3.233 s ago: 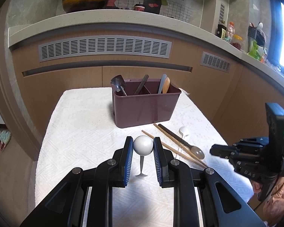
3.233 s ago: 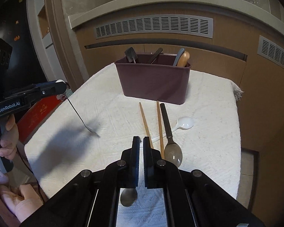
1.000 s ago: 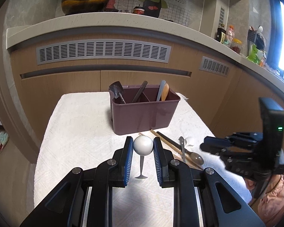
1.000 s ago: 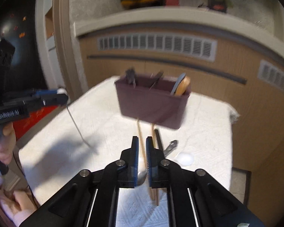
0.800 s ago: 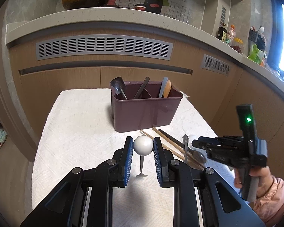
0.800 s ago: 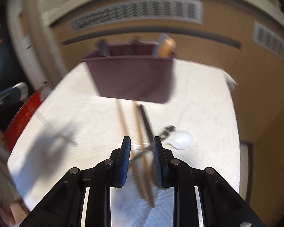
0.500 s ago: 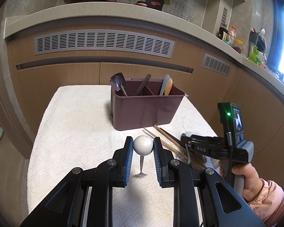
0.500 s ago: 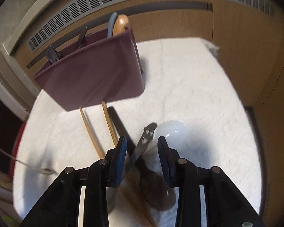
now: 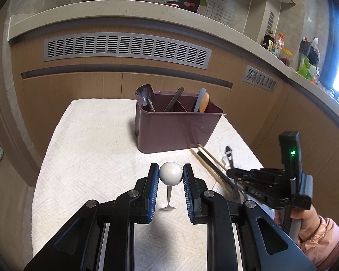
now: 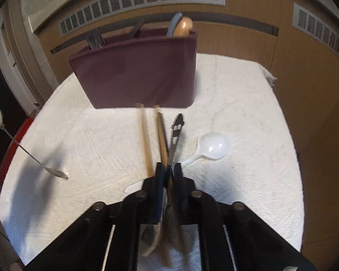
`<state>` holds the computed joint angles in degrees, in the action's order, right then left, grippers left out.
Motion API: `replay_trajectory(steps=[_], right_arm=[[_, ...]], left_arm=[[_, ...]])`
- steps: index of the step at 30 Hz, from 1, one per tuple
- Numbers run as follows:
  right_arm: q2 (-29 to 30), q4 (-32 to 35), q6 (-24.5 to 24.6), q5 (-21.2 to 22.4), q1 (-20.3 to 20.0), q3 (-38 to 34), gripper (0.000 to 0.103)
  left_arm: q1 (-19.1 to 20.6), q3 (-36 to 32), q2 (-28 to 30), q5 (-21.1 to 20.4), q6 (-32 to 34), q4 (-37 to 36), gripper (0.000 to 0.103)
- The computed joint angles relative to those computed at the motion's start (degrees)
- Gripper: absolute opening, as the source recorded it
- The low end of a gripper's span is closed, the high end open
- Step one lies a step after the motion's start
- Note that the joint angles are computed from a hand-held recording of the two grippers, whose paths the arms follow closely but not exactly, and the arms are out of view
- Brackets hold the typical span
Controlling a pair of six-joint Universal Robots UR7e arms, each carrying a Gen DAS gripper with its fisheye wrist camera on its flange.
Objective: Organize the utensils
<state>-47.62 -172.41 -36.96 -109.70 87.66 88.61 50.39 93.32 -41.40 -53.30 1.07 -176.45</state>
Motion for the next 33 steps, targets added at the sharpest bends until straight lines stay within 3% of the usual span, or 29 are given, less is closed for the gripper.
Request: replay_trajectory(steps=[8, 15, 22, 29, 33], right_arm=[[-4.7, -2.5, -1.7, 5.8, 1.1, 4.2, 0.004], [-6.9, -2.8, -4.0, 7.9, 2.0, 5.7, 0.004], [-7.9, -2.1, -5.0, 8.3, 2.3, 5.9, 0.005], [-4.9, 3.8, -6.4, 3.5, 2.1, 3.2, 0.004], [-4.2, 4.9, -5.1, 3.7, 1.3, 2.5, 0.005]], left_arm=[[-0.5, -0.2, 0.3, 0.4, 0.5, -0.3, 0.023], [-1.3, -0.5, 0.5, 1.0, 1.2, -0.4, 0.022], [-1.7, -0.6, 0.5, 0.8, 1.6, -0.1, 0.022], [-1.7, -0.4, 0.3, 0.7, 1.7, 0.2, 0.022], [-1.5, -0.8, 0.4, 0.7, 1.2, 0.9, 0.023]])
